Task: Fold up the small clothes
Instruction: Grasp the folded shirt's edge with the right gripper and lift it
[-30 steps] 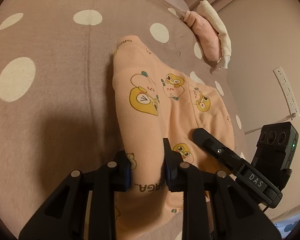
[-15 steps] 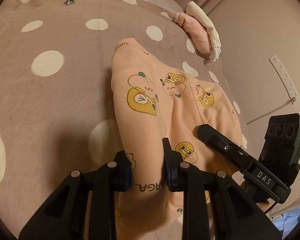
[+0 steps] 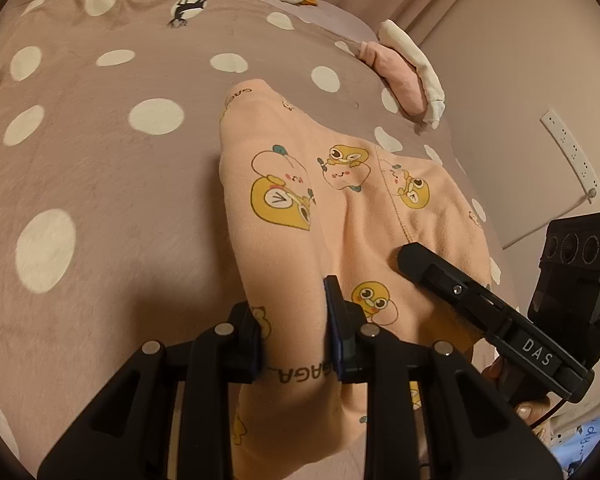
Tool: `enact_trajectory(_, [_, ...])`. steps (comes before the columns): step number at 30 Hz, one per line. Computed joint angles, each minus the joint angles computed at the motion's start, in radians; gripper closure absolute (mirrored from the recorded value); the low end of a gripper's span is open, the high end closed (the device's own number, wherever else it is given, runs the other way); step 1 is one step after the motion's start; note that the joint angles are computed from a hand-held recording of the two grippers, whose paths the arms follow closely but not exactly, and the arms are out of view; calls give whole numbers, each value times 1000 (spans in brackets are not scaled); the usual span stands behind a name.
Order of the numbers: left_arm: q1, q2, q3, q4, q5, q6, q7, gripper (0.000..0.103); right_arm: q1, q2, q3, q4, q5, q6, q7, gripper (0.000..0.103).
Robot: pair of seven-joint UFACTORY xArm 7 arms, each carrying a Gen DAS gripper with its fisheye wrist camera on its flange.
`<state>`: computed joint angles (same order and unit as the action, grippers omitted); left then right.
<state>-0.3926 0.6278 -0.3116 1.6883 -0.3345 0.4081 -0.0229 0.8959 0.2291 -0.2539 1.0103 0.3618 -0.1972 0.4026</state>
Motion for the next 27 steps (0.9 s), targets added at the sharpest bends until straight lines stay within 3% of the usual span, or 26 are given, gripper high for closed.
enact_trajectory(12, [40,-113,-17,-175,-38,-90,18,77,46,13,-16,27,-23,11,0,81])
enact_trajectory(21, [41,-121,-5,-186,-17,-114,5,77,146,49,-136,80,-98,55,47,81])
enact_trajectory(27, [44,-105,4,-166,-2,-110,-15,77,125,81,-134,129,-181,89,102,81])
